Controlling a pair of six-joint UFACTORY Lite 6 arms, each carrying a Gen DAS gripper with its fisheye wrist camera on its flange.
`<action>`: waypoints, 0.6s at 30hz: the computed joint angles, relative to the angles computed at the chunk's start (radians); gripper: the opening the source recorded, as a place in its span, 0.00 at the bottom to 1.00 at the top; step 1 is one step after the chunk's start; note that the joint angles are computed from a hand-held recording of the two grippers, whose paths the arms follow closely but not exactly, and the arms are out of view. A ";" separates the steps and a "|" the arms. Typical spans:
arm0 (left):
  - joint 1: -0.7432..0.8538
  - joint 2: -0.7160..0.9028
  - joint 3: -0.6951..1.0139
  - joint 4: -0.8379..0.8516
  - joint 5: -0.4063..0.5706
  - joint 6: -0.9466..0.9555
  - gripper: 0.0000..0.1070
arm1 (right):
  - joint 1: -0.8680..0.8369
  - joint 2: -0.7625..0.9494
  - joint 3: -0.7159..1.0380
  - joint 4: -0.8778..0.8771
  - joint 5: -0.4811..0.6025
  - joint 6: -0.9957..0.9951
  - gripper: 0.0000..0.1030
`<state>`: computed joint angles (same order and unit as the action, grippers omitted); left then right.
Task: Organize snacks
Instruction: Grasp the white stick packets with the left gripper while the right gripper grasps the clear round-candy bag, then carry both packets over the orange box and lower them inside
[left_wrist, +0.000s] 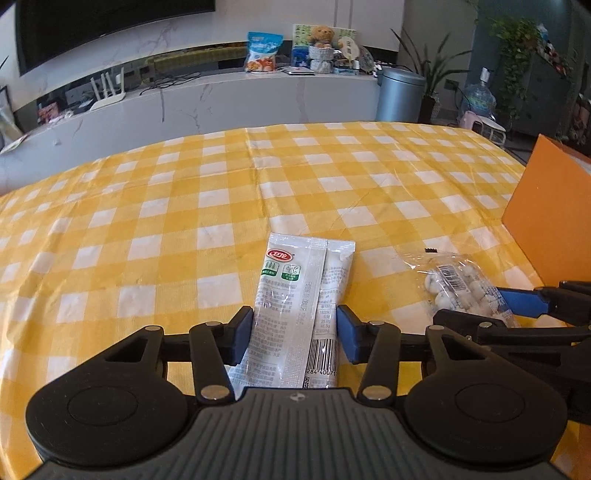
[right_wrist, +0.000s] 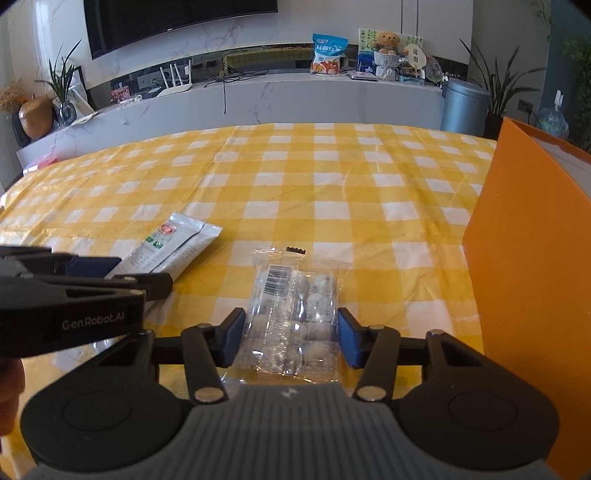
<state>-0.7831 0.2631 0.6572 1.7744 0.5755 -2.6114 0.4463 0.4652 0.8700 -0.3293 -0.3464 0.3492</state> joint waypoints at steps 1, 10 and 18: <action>-0.009 -0.017 -0.017 0.005 0.003 -0.038 0.52 | -0.006 -0.008 -0.004 -0.030 0.005 0.037 0.50; -0.191 -0.172 -0.053 -0.234 0.113 0.017 0.51 | -0.028 -0.222 -0.173 -0.160 -0.009 0.143 0.50; -0.394 -0.228 0.067 -0.442 0.288 0.173 0.51 | -0.122 -0.573 -0.360 -0.452 0.004 0.386 0.50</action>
